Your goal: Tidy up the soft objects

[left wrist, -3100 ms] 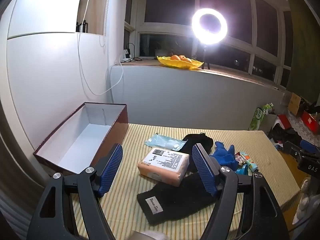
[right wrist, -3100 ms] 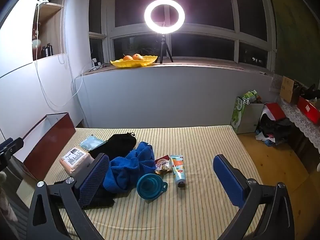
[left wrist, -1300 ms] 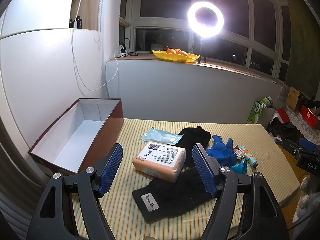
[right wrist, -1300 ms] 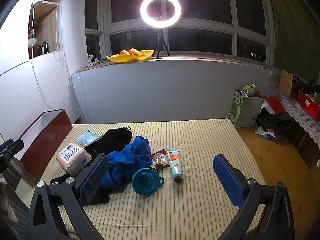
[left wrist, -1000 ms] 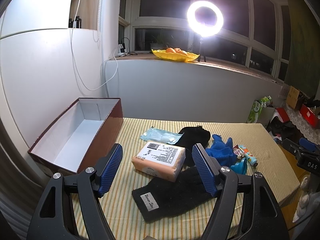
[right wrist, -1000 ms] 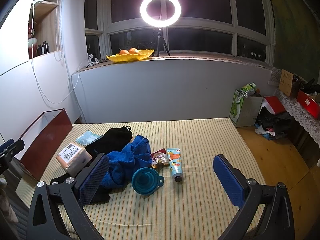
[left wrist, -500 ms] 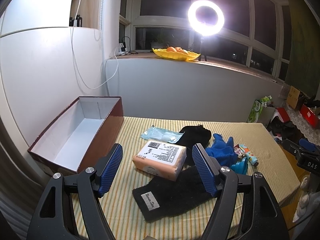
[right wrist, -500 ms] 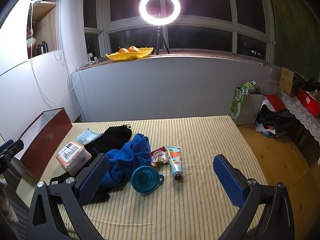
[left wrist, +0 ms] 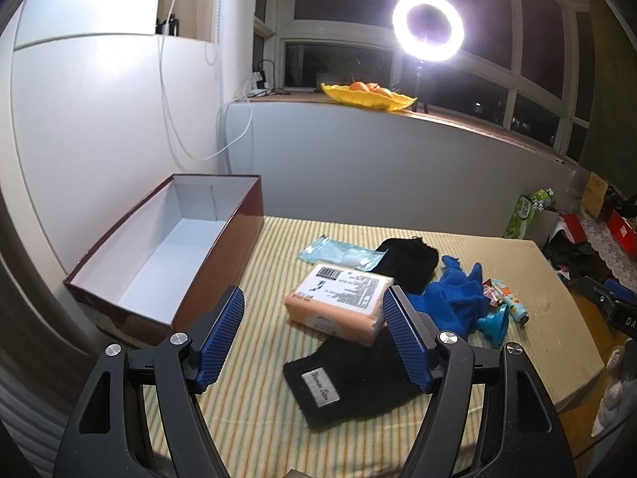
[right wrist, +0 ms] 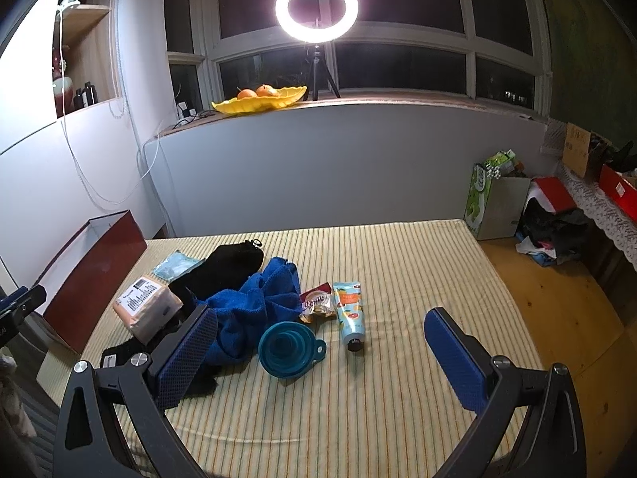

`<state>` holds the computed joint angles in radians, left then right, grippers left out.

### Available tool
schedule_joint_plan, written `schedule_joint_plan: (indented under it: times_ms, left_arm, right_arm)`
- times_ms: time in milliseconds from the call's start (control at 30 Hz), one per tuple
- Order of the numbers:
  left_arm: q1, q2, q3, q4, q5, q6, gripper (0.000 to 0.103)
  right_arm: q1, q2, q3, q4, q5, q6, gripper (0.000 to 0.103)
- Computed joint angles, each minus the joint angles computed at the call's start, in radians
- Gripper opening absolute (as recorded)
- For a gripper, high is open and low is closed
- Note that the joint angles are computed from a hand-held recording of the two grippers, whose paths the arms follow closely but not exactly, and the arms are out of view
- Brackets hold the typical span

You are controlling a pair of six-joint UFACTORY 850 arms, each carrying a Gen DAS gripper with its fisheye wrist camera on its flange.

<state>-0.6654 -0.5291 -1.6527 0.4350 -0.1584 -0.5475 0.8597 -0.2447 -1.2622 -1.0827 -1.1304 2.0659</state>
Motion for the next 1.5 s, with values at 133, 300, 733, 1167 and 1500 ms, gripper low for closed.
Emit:
schedule_joint_plan:
  times_ms: [133, 300, 733, 1167, 1500]
  left_arm:
    - [0.01, -0.004, -0.002, -0.07, -0.013, 0.058, 0.072]
    - [0.023, -0.018, -0.017, -0.33, -0.044, 0.291, 0.072]
    - [0.039, -0.07, -0.063, -0.672, -0.149, 0.556, 0.072]
    - [0.035, -0.155, -0.169, -0.77, -0.242, 0.572, 0.072]
    - [0.055, -0.227, -0.256, -0.876, -0.32, 0.598, 0.07]
  right_arm:
    - [-0.009, 0.004, 0.013, -0.001, 0.028, -0.006, 0.103]
    - [-0.027, 0.017, 0.035, -0.015, 0.091, -0.008, 0.103]
    - [-0.134, -0.01, 0.0, 0.023, 0.422, -0.172, 0.103]
    - [-0.266, -0.196, -0.259, 0.511, 0.624, -0.817, 0.103]
    - [-0.336, -0.391, -0.525, 0.964, 0.59, -1.314, 0.09]
